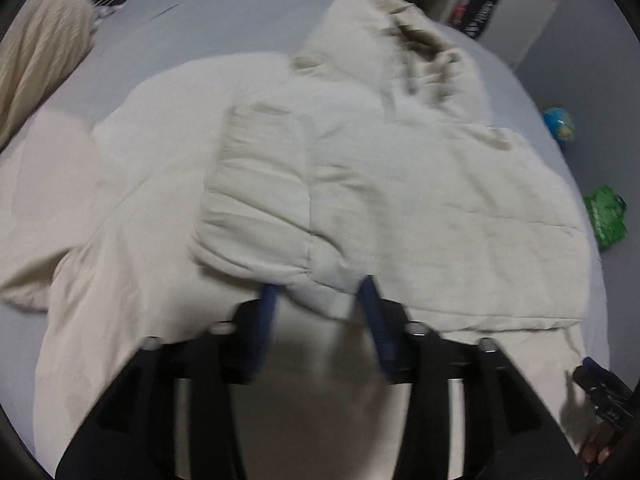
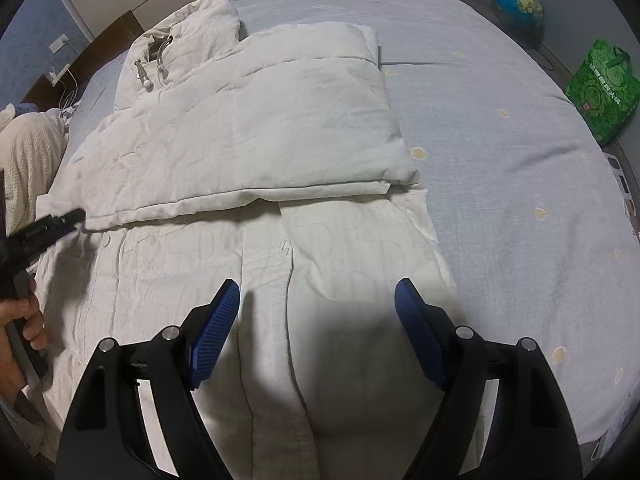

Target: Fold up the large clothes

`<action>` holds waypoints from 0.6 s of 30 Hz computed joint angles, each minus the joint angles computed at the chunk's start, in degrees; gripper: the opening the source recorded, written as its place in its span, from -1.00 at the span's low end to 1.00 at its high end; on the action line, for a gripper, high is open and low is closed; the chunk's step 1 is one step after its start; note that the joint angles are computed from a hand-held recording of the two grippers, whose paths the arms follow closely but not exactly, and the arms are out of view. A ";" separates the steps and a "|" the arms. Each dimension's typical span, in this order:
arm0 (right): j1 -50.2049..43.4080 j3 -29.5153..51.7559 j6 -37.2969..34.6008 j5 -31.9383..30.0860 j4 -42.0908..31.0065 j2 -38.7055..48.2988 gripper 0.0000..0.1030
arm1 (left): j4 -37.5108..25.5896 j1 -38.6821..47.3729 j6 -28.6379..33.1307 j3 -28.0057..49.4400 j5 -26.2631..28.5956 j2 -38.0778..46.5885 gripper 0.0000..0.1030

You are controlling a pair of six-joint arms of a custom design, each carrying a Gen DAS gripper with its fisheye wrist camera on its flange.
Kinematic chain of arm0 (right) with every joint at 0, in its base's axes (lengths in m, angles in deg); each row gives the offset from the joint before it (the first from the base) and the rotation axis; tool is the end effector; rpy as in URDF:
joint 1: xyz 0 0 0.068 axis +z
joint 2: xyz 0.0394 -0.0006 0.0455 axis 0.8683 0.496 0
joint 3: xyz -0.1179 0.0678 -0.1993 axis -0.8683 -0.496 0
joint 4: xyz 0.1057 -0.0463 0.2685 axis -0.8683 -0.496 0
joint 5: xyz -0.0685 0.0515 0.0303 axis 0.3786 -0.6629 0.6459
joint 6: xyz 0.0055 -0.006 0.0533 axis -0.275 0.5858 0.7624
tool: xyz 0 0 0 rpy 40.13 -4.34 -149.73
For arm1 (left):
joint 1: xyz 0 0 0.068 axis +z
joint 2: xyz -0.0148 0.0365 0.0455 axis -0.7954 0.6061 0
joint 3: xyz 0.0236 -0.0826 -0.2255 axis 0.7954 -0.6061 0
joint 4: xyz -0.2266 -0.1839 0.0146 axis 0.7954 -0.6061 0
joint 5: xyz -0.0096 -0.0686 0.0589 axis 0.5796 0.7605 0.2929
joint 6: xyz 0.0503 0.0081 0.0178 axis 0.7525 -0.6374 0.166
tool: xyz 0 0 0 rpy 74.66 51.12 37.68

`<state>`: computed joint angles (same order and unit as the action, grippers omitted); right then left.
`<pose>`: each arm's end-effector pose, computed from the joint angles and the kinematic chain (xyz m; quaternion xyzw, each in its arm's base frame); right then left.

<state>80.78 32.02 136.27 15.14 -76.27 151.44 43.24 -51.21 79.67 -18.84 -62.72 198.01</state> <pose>0.2475 0.0846 0.0332 0.2648 0.9351 0.0364 0.2326 0.3999 -0.0003 0.0311 0.1045 0.9629 -0.1258 0.2147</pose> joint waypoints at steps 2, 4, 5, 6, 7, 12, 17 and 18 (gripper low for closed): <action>0.97 0.55 0.73 0.55 -0.85 0.17 0.47 | 0.52 1.38 0.48 -0.04 0.43 0.46 0.26; 1.16 1.07 0.54 0.92 -1.63 0.45 0.47 | 0.00 2.74 1.56 -0.47 1.17 0.23 0.29; 1.31 1.74 0.54 1.14 -1.97 1.01 0.47 | -0.60 3.44 2.16 -0.28 2.04 0.39 0.29; 1.49 2.08 0.47 1.40 -2.29 1.30 0.47 | -1.19 4.03 2.75 -0.13 2.72 0.41 0.30; 1.67 2.26 0.39 1.67 -2.62 1.43 0.47 | -1.66 4.61 3.33 -0.11 3.24 0.19 0.31; 1.75 2.24 -0.02 2.20 -2.99 1.25 0.47 | -3.86 7.79 6.16 -0.08 5.37 -1.28 0.54; 2.49 4.09 -0.47 3.18 -4.95 2.78 0.47 | -4.33 12.51 9.56 -1.01 6.51 -4.33 0.69; 2.71 4.58 -0.58 3.42 -5.35 3.23 0.47 | -4.70 13.68 10.08 -0.52 6.67 -4.41 0.70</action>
<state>83.49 36.60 135.69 18.57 -81.62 154.68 38.54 -37.53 89.76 -19.36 -56.05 193.59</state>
